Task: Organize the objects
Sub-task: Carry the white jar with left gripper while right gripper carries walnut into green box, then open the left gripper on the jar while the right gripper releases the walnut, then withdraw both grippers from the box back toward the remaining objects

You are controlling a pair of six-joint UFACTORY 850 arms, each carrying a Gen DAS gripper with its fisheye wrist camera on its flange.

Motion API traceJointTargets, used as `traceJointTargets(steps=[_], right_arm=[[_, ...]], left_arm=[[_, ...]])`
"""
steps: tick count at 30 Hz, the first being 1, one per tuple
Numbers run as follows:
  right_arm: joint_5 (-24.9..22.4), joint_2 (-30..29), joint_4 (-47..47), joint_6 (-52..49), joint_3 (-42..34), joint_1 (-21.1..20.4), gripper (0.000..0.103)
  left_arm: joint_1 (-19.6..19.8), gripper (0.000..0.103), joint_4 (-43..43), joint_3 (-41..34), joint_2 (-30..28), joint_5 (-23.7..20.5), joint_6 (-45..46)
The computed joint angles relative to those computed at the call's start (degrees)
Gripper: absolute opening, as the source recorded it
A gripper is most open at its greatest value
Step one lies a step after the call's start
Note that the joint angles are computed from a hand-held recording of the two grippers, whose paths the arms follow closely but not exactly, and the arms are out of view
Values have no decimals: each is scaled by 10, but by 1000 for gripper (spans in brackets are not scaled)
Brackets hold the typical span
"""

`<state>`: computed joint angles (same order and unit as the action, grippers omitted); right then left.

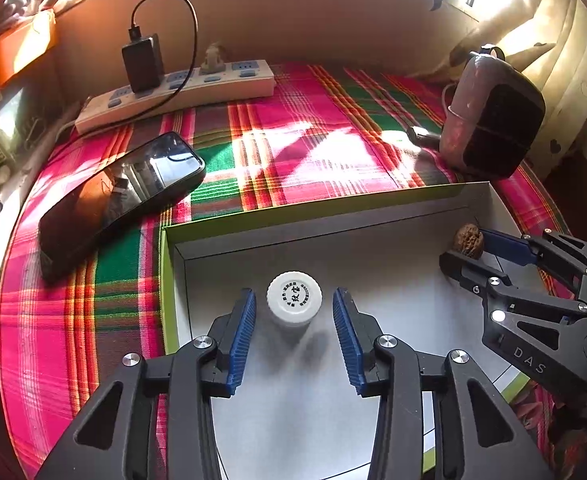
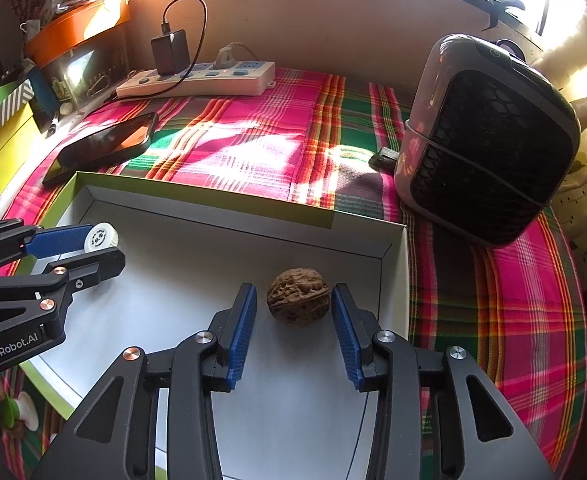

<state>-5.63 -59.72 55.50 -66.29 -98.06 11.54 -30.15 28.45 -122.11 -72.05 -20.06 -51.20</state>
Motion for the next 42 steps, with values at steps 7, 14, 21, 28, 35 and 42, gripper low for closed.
traceJointTargets(steps=[7,14,21,28,35,42], right_arm=[[5,16,181,-176,23,1,44],[2,41,411,-403,57,-1,48],[-14,70,637,-620,101,-4,48],[-42,102,775,-747,156,-8,48],[-84,140,867,-837,218,-18,48],[-120,168,914,-888,275,-27,48]], left_arm=[[-2,42,50,37,22,17,-56],[-5,44,138,92,58,39,-148],[-14,44,231,147,91,45,-236],[-28,44,419,213,130,35,-431],[-35,44,544,277,168,38,-570],[-41,44,690,347,205,21,-750]])
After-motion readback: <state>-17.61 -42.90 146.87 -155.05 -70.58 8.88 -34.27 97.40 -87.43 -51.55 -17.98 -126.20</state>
